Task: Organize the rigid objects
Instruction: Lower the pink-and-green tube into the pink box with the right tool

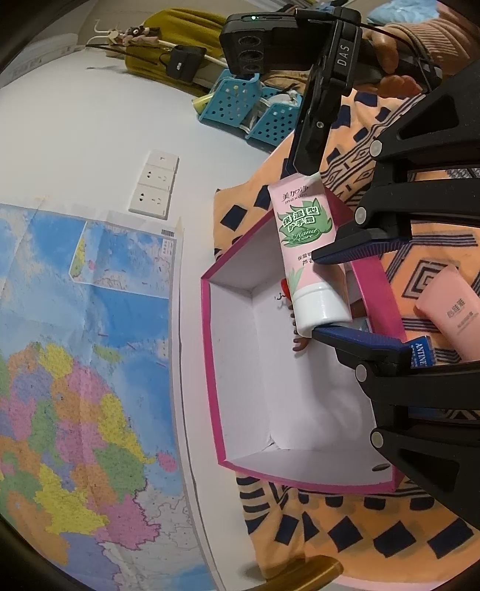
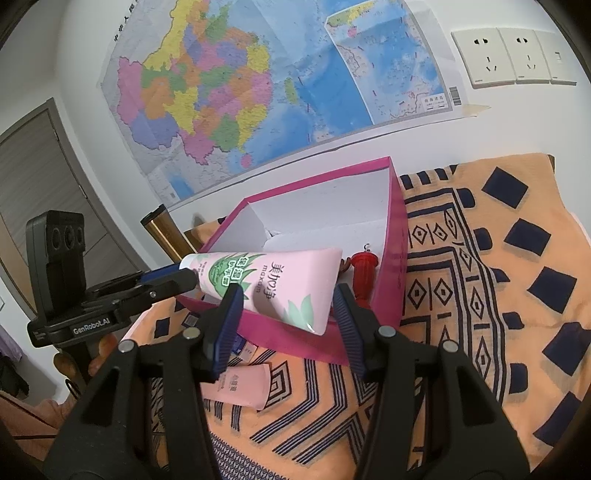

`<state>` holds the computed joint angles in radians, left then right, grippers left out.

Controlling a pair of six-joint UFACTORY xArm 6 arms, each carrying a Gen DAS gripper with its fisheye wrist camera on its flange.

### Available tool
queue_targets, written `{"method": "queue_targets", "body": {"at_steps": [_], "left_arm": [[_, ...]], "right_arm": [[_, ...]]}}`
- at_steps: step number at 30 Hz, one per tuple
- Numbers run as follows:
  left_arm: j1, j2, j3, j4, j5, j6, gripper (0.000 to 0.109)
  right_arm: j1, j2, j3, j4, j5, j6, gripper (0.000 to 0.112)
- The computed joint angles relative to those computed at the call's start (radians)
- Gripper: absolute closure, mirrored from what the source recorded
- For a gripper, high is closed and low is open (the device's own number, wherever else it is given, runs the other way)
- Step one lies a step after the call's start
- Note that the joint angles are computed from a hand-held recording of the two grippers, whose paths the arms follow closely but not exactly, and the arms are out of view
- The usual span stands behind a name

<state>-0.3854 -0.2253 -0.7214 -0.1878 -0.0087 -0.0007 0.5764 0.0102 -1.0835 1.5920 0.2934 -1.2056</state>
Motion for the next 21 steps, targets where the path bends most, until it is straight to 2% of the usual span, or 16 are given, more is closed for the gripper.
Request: {"method": "queue_targets", "body": {"at_steps": [21], "left_arm": [[0.017,0.058,-0.047,0.018,0.015,-0.025,0.074]], "right_arm": [[-0.006,0.054,-0.048,-0.071,-0.015,0.062,0.059]]}}
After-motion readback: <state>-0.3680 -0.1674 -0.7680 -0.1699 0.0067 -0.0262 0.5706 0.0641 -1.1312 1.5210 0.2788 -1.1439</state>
